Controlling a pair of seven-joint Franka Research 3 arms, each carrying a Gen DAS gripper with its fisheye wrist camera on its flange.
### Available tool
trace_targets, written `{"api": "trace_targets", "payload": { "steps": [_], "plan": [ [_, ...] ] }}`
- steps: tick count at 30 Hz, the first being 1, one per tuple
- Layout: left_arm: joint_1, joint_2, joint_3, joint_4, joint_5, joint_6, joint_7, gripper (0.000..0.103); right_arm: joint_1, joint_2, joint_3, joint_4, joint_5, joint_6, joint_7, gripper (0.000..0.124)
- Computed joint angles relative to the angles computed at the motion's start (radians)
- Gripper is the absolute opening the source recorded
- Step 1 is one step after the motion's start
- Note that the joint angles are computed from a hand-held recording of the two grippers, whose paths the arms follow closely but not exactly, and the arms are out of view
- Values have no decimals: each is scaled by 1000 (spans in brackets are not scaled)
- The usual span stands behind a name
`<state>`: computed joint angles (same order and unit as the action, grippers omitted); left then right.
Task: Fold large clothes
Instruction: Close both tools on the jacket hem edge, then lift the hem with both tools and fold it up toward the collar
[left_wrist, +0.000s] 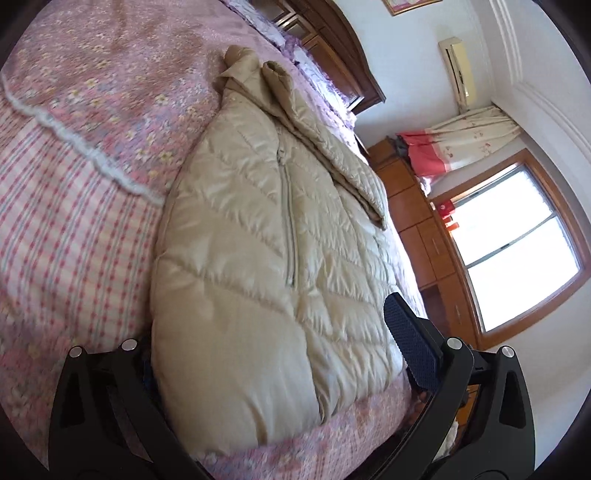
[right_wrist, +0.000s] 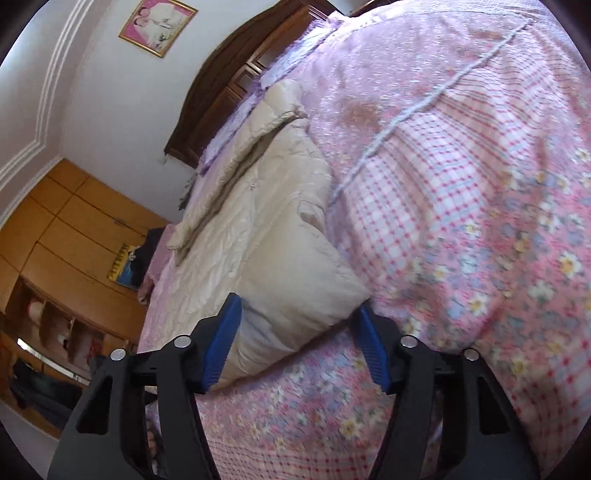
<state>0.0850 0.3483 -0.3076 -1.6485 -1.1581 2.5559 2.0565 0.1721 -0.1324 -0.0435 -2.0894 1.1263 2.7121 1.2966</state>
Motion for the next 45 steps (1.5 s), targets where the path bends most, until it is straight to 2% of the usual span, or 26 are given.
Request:
{"api": "trace_targets", "payload": {
  "steps": [2, 4, 7, 9, 11, 13, 15, 18, 19, 22, 23, 25, 27, 30, 32, 36, 39, 45],
  "plan": [
    [15, -14, -11, -16, -44, -15, 42, 98, 7, -3, -6, 2, 53, -23, -42, 63],
    [36, -55, -19, -68, -146, -48, 124, 98, 4, -19, -4, -8, 18, -65, -34, 63],
    [19, -91, 8, -110, -208, -62, 183, 98, 6, -32, -3, -15, -1, -76, -39, 63],
    [-4, -74, 31, -89, -201, -52, 151, 98, 3, -30, 3, -17, -40, -58, -11, 62],
    [-21, -49, 43, -59, -182, -30, 124, 98, -2, -22, 13, -16, -96, -5, 40, 62],
    [-33, -31, 45, -37, -146, -1, 100, 98, 4, -11, 12, -12, -93, 45, 42, 62],
    [-38, -28, 40, -35, -110, 19, 91, 98, 7, 1, 9, -3, -89, 53, 48, 62],
    [-29, -53, 27, -65, -120, 40, 120, 85, 18, -2, 12, -9, -64, 82, 36, 62],
    [-23, -61, 27, -76, -135, 38, 125, 79, 23, -5, 12, -11, -52, 88, 30, 56],
    [-18, -82, 35, -106, -173, 49, 128, 69, 20, -25, 21, -43, -109, 111, 105, 36],
    [-15, -88, 36, -113, -201, 51, 142, 66, 22, -29, 16, -47, -108, 103, 115, 35],
    [-22, -97, 45, -122, -220, 68, 145, 45, 29, -40, 10, -54, -100, 101, 114, 28],
    [-31, -106, 55, -131, -220, 92, 139, 32, 26, -46, 12, -59, -135, 107, 129, 26],
    [-30, -111, 62, -136, -233, 71, 155, 25, 21, -85, 34, -93, -238, 151, 184, 22],
    [-32, -119, 65, -143, -245, 68, 178, 22, 30, -101, 39, -105, -292, 190, 186, 13],
    [-40, -129, 72, -145, -270, 64, 214, 18, 85, -94, 2, -94, -256, 227, 96, 9],
    [-45, -132, 78, -144, -272, 58, 215, 16, 66, -92, 14, -101, -304, 215, 159, 9],
    [-41, -135, 83, -132, -289, 41, 221, 14, 96, -76, -14, -78, -219, 212, 87, 6]
  ]
}}
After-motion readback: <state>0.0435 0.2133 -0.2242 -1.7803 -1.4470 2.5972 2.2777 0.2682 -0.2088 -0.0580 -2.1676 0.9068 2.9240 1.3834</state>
